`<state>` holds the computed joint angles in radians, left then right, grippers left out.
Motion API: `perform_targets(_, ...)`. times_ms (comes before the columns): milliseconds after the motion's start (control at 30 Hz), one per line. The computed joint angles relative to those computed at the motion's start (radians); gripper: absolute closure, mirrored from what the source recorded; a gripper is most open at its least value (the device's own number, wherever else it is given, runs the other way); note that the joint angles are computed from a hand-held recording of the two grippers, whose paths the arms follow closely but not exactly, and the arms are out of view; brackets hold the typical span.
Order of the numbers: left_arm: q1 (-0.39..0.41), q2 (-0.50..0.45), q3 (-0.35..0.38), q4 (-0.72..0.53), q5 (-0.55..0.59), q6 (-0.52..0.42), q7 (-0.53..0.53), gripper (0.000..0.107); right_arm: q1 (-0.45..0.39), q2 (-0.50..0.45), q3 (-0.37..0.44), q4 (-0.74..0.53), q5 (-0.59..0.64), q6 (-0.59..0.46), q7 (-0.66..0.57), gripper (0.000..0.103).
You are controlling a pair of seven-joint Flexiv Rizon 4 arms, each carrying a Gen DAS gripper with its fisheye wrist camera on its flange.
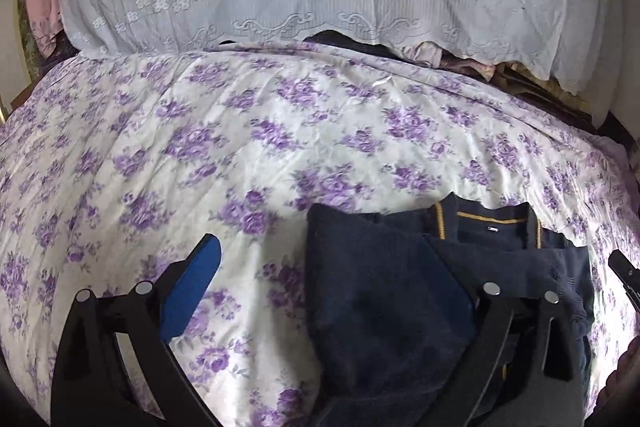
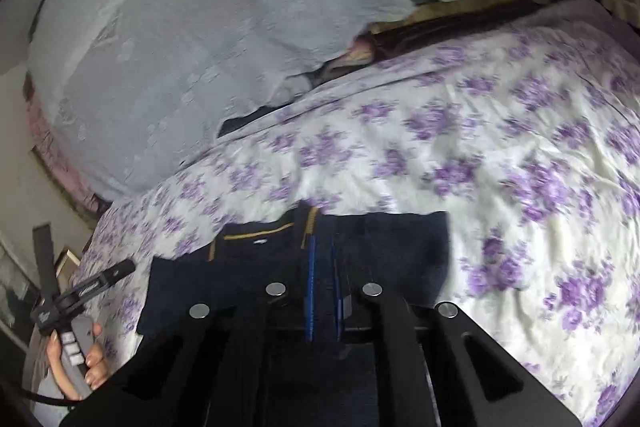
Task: Fold small clothes
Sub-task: 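Fold the cardigan's other side inward with the right gripper and smooth it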
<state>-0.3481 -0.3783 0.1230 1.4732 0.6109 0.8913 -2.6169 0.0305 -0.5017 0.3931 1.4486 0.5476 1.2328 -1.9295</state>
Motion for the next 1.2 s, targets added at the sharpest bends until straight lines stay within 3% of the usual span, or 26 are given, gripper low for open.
perform_targets(67, 0.036, -0.067, -0.037, -0.063, -0.078, -0.056, 0.11, 0.011, 0.054, -0.023, -0.032, -0.014, -0.074, -0.061, 0.011, 0.095)
perform_targets(133, 0.032, -0.158, -0.031, -0.133, -0.158, -0.174, 0.19, 0.008, 0.106, -0.076, -0.088, -0.018, -0.212, -0.131, 0.121, 0.097)
perform_targets(200, 0.041, -0.157, -0.022, -0.082, -0.164, -0.082, 0.134, 0.008, 0.071, -0.076, -0.067, -0.037, -0.137, -0.146, 0.114, 0.103)
perform_targets(267, 0.036, -0.135, -0.01, -0.051, -0.188, -0.059, 0.119, 0.009, 0.085, -0.031, -0.089, 0.025, -0.159, -0.049, 0.127, 0.096)
perform_targets(300, 0.016, -0.113, 0.007, -0.027, -0.165, -0.032, 0.089, 0.009, 0.066, -0.01, -0.062, 0.049, -0.138, -0.011, 0.082, 0.096)
perform_targets(367, -0.011, -0.066, 0.02, 0.033, -0.114, 0.058, 0.059, 0.009, 0.0, 0.013, 0.017, 0.051, -0.08, -0.057, -0.018, 0.096)
perform_targets(400, -0.017, -0.049, 0.015, 0.057, -0.104, 0.087, 0.061, 0.009, 0.003, 0.018, 0.016, 0.053, -0.08, -0.086, -0.038, 0.096)
perform_targets(500, -0.006, -0.08, -0.026, 0.056, -0.175, 0.012, 0.157, 0.008, 0.099, -0.005, -0.075, 0.079, -0.196, -0.116, 0.013, 0.094)
perform_targets(567, 0.022, -0.061, -0.041, 0.112, -0.224, 0.078, 0.142, 0.008, 0.088, 0.002, -0.068, 0.066, -0.183, -0.14, 0.02, 0.096)
perform_targets(633, 0.025, -0.033, -0.038, 0.156, -0.266, 0.097, 0.123, 0.008, 0.082, 0.043, -0.067, 0.124, -0.172, -0.078, 0.018, 0.096)
perform_targets(767, -0.042, 0.076, -0.027, 0.286, -0.189, 0.124, 0.056, 0.009, -0.048, 0.163, 0.034, 0.236, 0.035, -0.086, -0.174, 0.078)
perform_targets(867, -0.076, 0.151, -0.049, 0.37, -0.13, 0.092, -0.017, 0.009, -0.096, 0.247, 0.032, 0.319, 0.159, -0.105, -0.244, 0.077)
perform_targets(1000, -0.115, 0.264, -0.106, 0.47, -0.041, 0.055, -0.14, 0.009, -0.137, 0.346, -0.003, 0.412, 0.287, -0.186, -0.293, 0.076)
perform_targets(1100, -0.112, 0.327, -0.152, 0.565, -0.044, 0.135, -0.202, 0.009, -0.173, 0.446, -0.038, 0.481, 0.389, -0.279, -0.378, 0.076)
perform_targets(1200, -0.104, 0.371, -0.197, 0.628, -0.01, 0.209, -0.292, 0.009, -0.187, 0.539, -0.092, 0.553, 0.428, -0.381, -0.419, 0.069)
